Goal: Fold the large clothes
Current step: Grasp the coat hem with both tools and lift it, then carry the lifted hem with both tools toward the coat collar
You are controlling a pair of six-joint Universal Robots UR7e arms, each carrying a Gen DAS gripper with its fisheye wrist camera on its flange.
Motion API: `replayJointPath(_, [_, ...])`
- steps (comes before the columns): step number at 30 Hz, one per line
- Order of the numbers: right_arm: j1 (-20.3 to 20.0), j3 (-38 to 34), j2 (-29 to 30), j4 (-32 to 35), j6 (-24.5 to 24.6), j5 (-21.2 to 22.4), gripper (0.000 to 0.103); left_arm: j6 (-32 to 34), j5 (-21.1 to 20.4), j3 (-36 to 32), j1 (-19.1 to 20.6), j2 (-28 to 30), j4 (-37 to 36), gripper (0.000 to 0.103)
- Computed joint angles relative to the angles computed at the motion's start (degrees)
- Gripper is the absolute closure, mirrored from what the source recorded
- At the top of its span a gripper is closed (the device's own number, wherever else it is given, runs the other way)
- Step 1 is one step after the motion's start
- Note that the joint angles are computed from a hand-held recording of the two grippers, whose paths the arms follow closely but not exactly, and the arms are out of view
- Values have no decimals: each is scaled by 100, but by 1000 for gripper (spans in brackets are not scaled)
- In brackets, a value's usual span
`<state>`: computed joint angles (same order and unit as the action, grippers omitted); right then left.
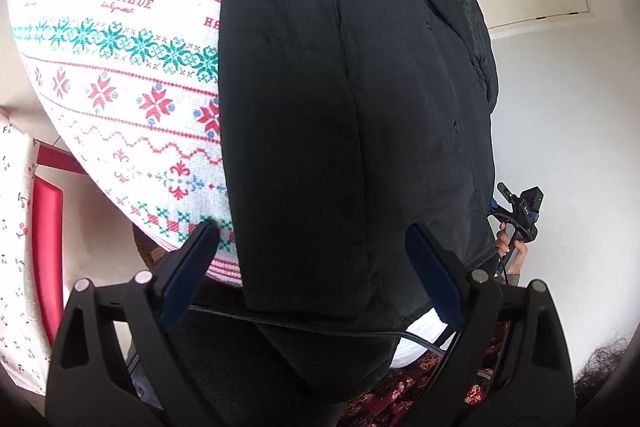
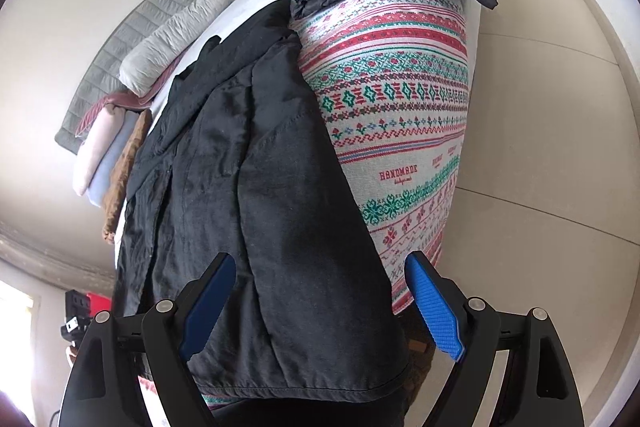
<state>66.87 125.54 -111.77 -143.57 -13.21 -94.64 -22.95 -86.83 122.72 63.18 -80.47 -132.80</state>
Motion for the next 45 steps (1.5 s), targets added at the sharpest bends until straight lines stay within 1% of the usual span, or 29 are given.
replayJointPath(1, [-81,-11,-25,83,-21,80,15,17,-26,5,-15,0,4,12])
replayJointPath(5, [-319,-43,-114,436,-171,346,15,48,-112,90,-99,-56,-55,27])
replayJointPath(7, [-438,-60,-152,659,-278,576,15,8,-118,133,-164,-81,-83,30])
replayJointPath(10, [-466,-45,-155,835,-413,720,16,-117,-27,237,-329,-124,-155,37])
replayJointPath(11, [-439,-25,-154,837,-461,715,19,-153,2,261,-369,-153,-154,41])
replayJointPath(12, [-407,2,-163,841,-536,702,24,-204,32,291,-427,-160,-183,45])
replayJointPath(14, [-270,11,-160,888,-598,525,52,-220,72,282,-506,-194,-163,50])
replayJointPath(15, [-196,14,-174,943,-618,454,59,-228,78,296,-557,-223,-166,54])
replayJointPath(16, [-140,16,-212,1003,-678,423,73,-210,85,299,-593,-247,-171,56])
replayJointPath(17, [-77,30,-255,1005,-720,405,83,-196,102,297,-636,-267,-176,63])
replayJointPath(18, [-29,34,-308,1031,-773,452,88,-190,115,292,-693,-279,-207,73])
replayJointPath(19, [0,36,-377,1058,-824,582,92,-184,113,295,-751,-288,-293,78])
replayJointPath(20, [25,43,-454,1058,-874,771,93,-159,66,288,-778,-304,-397,83])
replayJointPath(22, [138,53,-538,922,-855,1079,94,-73,-67,247,-817,-286,-628,86])
replayJointPath(24, [365,29,-519,683,-773,1263,95,52,-197,184,-841,-250,-901,88])
replayJointPath(25, [526,-13,-450,557,-689,1284,95,85,-253,136,-860,-217,-1046,89])
replayJointPath(26, [681,-70,-377,462,-616,1273,95,123,-308,80,-871,-186,-1181,89])
replayJointPath(29, [1285,-323,9,92,-398,977,95,243,-356,-123,-912,-69,-1571,90])
replayJointPath(33, [1839,-758,563,-337,-159,683,95,319,-264,-528,-955,184,-1891,90])
replayJointPath(36, [2062,-1068,944,-718,1,585,95,421,-59,-913,-989,433,-1986,90])
replayJointPath(40, [2154,-1563,1407,-1004,216,652,95,535,134,-1575,-989,884,-2032,90])
replayJointPath(45, [2291,-2259,2053,-1190,413,520,95,707,222,-2389,-789,1334,-1727,90])
